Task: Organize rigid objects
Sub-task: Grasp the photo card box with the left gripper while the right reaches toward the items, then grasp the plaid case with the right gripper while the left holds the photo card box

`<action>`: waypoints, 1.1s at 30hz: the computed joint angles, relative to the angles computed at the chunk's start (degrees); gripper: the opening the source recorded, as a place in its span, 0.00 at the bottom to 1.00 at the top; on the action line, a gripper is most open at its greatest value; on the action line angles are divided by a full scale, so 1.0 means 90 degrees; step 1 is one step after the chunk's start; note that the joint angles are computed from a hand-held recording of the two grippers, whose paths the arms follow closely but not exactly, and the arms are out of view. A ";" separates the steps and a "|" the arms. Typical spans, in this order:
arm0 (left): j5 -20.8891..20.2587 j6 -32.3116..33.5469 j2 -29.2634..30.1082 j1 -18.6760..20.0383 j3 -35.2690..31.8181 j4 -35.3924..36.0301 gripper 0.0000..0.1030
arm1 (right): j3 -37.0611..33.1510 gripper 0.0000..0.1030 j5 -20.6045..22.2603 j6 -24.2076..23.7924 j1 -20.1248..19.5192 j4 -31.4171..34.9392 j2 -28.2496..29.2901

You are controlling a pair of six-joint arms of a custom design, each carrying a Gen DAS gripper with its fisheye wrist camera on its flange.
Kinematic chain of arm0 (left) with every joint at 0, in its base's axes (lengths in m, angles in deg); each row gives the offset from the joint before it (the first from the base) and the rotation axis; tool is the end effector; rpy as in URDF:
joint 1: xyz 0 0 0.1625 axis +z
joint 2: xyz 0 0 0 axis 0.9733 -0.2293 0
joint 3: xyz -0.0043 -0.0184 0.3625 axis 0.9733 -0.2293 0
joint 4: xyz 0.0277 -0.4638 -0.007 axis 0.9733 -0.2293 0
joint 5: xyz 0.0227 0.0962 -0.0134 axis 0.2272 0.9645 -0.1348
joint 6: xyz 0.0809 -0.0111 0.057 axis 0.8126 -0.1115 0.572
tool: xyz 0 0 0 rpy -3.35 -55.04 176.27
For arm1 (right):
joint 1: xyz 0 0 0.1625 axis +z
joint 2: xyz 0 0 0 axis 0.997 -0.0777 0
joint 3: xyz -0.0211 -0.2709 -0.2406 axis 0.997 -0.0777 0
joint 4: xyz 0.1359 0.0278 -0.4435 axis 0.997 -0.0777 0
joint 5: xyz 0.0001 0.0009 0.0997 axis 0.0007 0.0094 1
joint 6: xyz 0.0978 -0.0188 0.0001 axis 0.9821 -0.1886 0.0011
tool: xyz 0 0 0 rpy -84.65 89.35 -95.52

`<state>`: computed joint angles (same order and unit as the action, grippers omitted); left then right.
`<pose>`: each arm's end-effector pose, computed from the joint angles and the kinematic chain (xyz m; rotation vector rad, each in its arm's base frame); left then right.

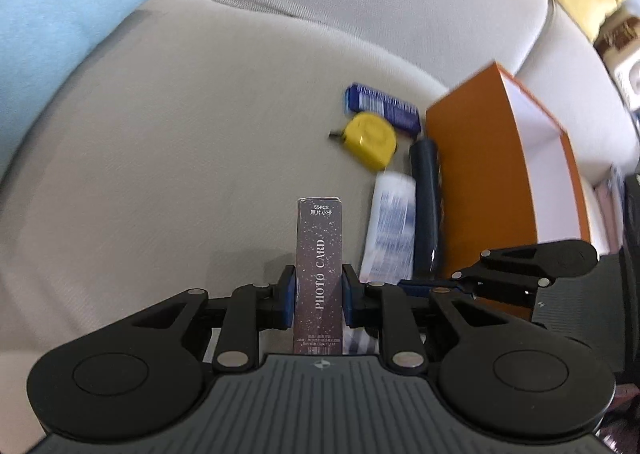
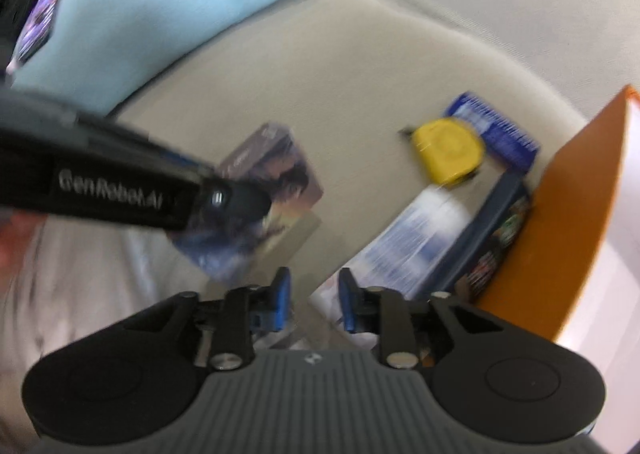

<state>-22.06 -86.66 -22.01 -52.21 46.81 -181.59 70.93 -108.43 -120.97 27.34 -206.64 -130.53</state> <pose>-0.2466 -0.3183 0.2052 -0.1113 2.6352 -0.6054 0.2647 -0.3918 0.1721 1.2448 -2.4079 -0.1186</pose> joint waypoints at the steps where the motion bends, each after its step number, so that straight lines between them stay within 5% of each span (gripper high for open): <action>1: -0.0060 -0.0053 -0.0055 -0.0067 0.0009 0.0158 0.24 | 0.0028 0.37 -0.0003 0.0005 0.0031 0.0193 -0.0032; 6: -0.0235 -0.0371 -0.0281 -0.0247 0.0220 0.0369 0.24 | 0.0163 0.41 -0.0447 0.0052 0.0143 0.0751 0.0075; 10: -0.0174 -0.0512 -0.0474 -0.0372 0.0378 0.0436 0.24 | 0.0240 0.55 -0.0854 -0.0046 0.0231 0.0495 0.0320; 16: -0.0115 -0.0620 -0.0656 -0.0596 0.0471 0.0739 0.24 | 0.0120 0.62 -0.0565 0.0541 -0.0024 0.0676 0.0463; 19: -0.0080 -0.0650 -0.0627 -0.0639 0.0456 0.0831 0.24 | 0.0278 0.56 -0.0544 0.0610 -0.0007 0.0579 0.0280; 27: -0.0034 -0.0702 -0.0591 -0.0736 0.0445 0.0914 0.24 | 0.0657 0.19 -0.0434 0.0686 0.0250 0.1029 -0.0671; 33: -0.0013 -0.0713 -0.0554 -0.0763 0.0437 0.0962 0.24 | 0.0888 0.15 -0.0725 0.1256 0.0378 0.0231 -0.1152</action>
